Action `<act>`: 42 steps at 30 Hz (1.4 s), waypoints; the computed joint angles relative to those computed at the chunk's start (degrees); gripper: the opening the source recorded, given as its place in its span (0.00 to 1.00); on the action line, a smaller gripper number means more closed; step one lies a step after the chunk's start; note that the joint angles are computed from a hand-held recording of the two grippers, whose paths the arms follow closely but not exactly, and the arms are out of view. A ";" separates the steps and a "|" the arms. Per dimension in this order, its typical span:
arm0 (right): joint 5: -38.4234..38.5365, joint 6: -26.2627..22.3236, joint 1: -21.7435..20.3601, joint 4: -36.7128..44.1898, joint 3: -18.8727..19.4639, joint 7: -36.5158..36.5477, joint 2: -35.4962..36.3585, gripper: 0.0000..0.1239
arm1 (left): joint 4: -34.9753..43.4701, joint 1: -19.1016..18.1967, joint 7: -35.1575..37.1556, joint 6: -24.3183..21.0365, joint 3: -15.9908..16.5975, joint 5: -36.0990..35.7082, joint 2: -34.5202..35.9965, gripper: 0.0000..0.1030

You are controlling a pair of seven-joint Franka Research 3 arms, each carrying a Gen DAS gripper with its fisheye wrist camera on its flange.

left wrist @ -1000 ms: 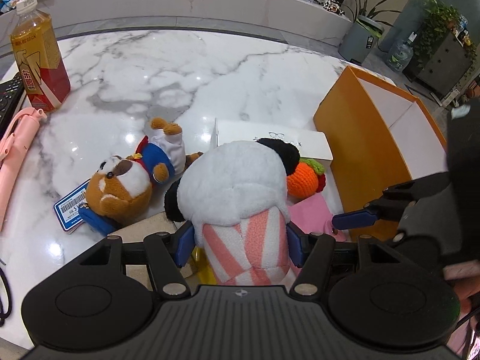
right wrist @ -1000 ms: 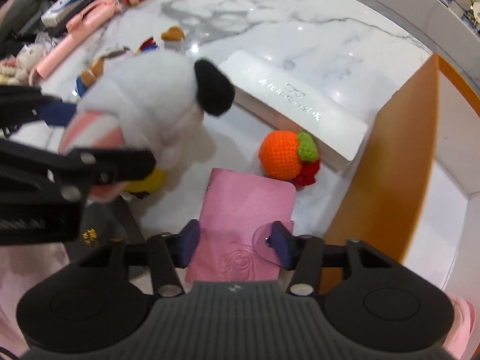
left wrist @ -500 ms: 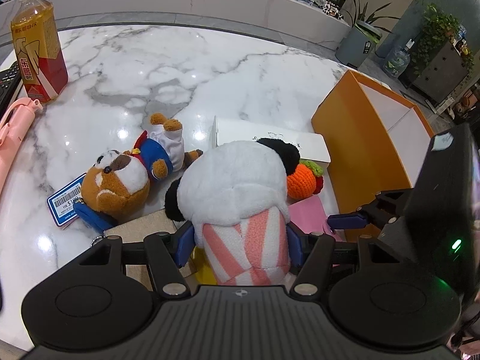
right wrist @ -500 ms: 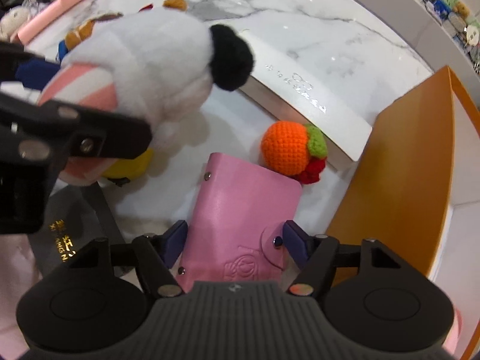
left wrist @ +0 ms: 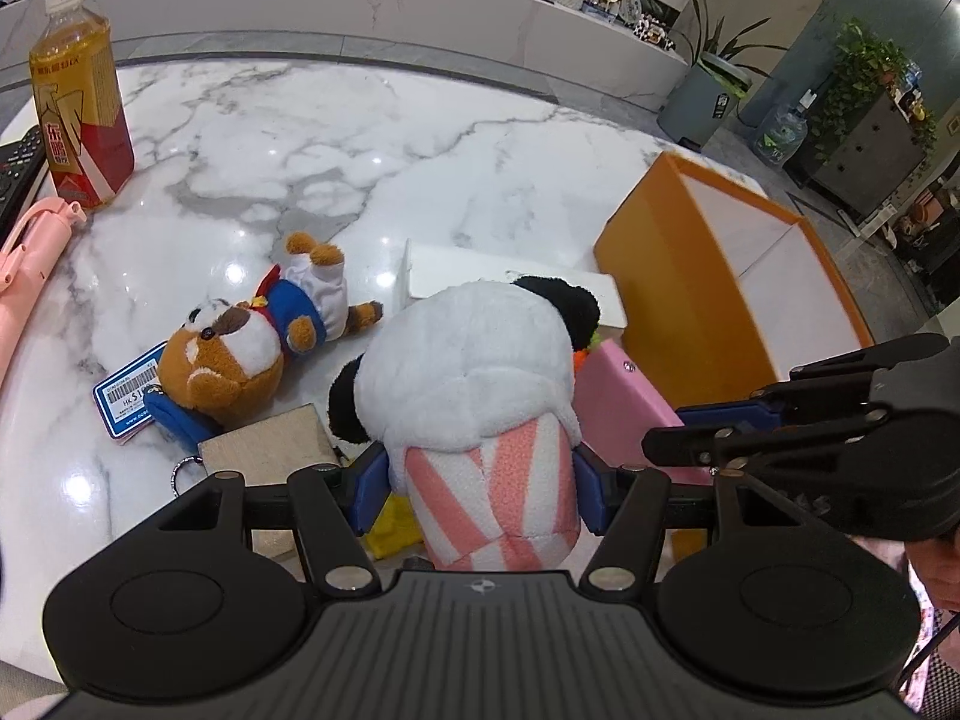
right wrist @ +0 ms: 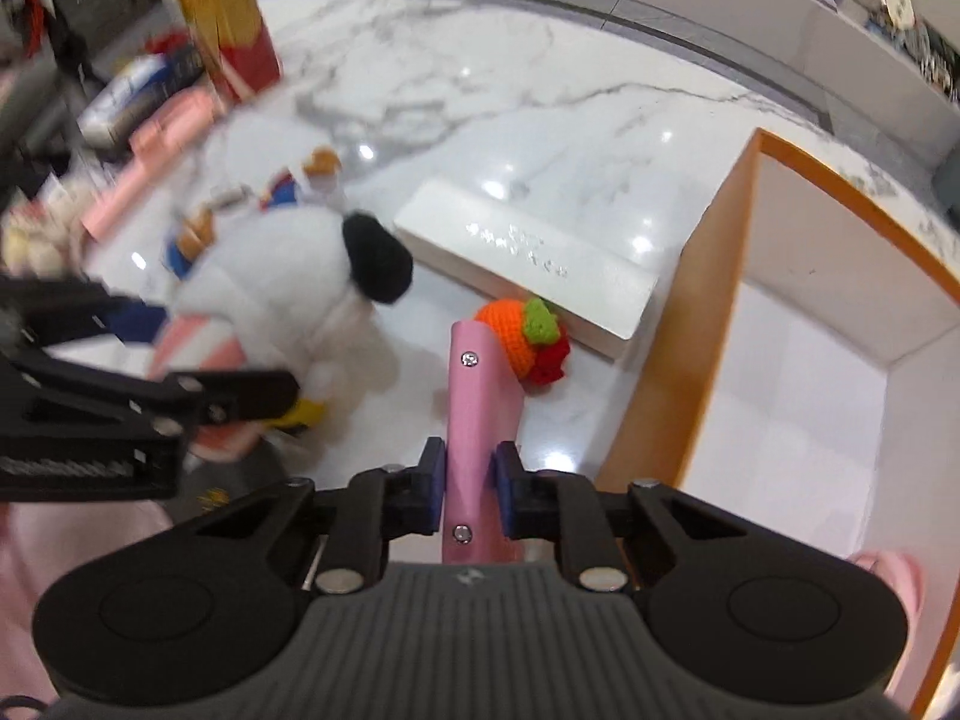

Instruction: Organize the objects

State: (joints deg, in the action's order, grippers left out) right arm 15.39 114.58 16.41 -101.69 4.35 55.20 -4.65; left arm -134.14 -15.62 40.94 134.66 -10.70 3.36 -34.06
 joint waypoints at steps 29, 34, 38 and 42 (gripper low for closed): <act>13.44 -4.64 -14.08 3.45 -8.81 0.33 0.69 0.14 | 32.68 -5.29 -0.33 0.80 -6.72 6.81 31.36 0.68; 12.53 -5.27 -14.58 3.84 -8.13 -0.21 3.03 0.14 | 33.30 -5.56 -0.08 -0.51 -6.36 6.34 32.86 0.68; 11.54 -4.47 -14.52 3.13 -7.67 -1.09 3.75 0.14 | 35.10 -5.71 -0.41 -1.99 -6.27 7.37 34.45 0.68; 9.72 -3.85 -14.26 2.95 -7.30 -1.09 4.27 0.15 | 35.97 -5.87 -0.07 -2.82 -6.21 7.12 35.14 0.68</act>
State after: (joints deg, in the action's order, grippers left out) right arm 25.11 110.72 2.14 -98.74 -2.95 54.11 -0.38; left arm -98.17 -21.49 40.87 131.84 -16.91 10.48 1.08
